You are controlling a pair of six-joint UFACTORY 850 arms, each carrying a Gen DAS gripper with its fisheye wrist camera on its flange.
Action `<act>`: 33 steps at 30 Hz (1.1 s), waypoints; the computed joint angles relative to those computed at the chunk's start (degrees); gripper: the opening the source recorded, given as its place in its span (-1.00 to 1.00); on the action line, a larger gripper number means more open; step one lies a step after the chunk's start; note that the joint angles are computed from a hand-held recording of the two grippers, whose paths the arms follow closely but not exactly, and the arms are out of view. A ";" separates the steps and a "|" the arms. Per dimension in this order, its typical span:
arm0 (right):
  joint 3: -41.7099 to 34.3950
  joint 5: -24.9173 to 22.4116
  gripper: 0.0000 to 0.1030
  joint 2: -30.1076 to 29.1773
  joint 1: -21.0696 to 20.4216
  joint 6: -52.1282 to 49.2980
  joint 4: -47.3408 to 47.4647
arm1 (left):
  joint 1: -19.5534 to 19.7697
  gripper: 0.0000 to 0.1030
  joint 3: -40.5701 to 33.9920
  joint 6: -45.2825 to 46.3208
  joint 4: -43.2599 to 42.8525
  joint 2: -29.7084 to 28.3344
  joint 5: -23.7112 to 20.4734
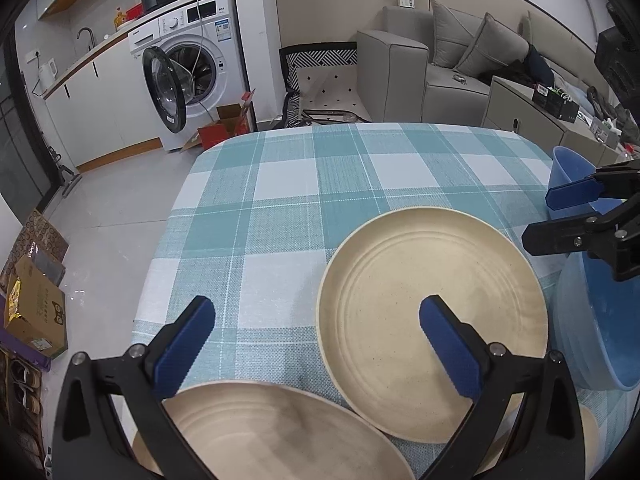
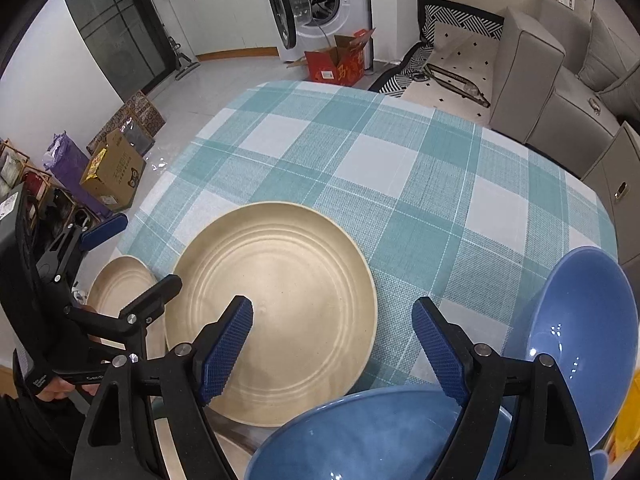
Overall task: Organize plates and bowls
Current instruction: 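Close the right gripper on the cream plate's rim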
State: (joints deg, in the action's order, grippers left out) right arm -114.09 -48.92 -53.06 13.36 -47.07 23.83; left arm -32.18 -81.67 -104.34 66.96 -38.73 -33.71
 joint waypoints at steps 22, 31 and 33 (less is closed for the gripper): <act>-12.63 -10.73 0.51 -9.03 1.40 8.54 -7.56 | 1.32 0.71 -4.24 15.69 -13.67 -3.28 3.79; -14.98 -12.91 0.44 -11.15 1.91 9.91 -9.03 | 1.42 0.69 -4.87 19.59 -16.86 -3.81 4.94; -15.63 -13.38 0.44 -11.58 2.13 10.46 -9.68 | 1.45 0.64 -5.08 21.05 -18.08 -4.02 5.20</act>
